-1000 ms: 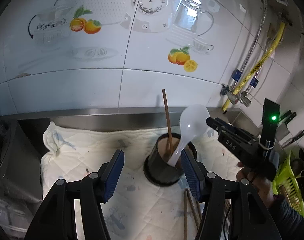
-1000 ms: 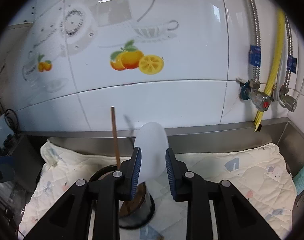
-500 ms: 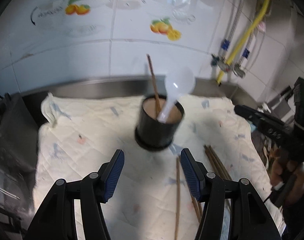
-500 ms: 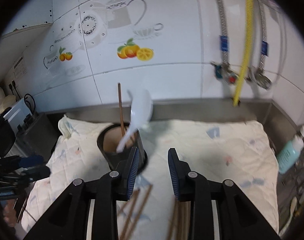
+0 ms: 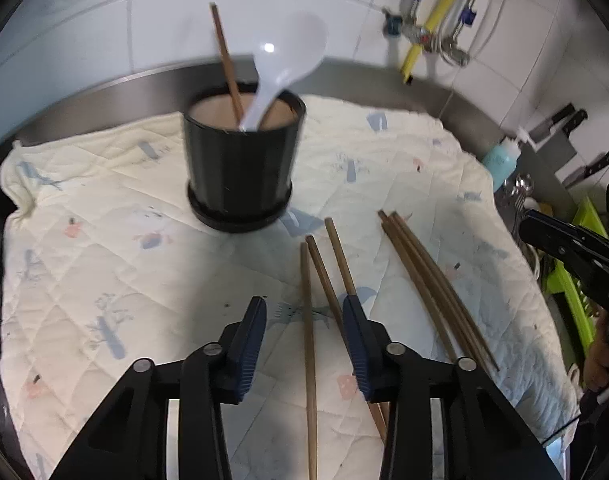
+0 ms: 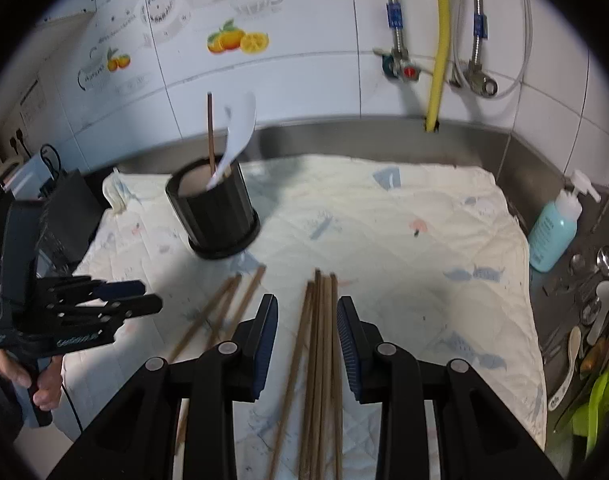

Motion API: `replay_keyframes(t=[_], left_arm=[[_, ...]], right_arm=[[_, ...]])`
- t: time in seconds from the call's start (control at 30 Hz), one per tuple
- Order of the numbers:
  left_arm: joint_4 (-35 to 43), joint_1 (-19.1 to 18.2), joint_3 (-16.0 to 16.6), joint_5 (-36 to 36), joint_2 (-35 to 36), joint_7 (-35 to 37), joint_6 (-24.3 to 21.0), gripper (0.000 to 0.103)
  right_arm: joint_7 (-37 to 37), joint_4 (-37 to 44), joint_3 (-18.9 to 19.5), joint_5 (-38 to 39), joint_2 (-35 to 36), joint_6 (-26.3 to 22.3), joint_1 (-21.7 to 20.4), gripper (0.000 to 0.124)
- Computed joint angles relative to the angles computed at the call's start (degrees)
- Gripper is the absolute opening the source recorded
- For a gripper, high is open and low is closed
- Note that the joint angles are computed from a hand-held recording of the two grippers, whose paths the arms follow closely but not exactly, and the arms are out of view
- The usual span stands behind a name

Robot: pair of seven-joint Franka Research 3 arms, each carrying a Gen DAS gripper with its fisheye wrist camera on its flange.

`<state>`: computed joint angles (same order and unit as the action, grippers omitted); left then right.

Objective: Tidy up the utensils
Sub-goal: 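Move the left tool to a chopstick while the right tool moves to another chopstick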

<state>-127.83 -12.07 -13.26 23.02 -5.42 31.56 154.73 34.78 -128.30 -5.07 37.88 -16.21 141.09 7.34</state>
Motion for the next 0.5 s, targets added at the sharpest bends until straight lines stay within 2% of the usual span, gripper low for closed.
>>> replay_keyframes(t=[0.27,0.4,0.5], left_arm=[[3.5,0.1,1.0,-3.1,6.3,3.3,1.5,0.039],[6.0,0.2,1.2,-4.9,9.5,5.9,0.7,0.040],[8.3,-0.2,1.6,-3.4,12.1,6.1,-0.9,0.039]], right_arm=[[0.9,-1.8,-0.2,-1.0,-0.4,0.0,-0.9,0.034],[2.0,-2.1,0.0,-2.2,0.2,-0.2,-1.3,0.034],[2.1,-2.2,-0.1,-2.7,0.4,-0.5,-1.5,0.034]])
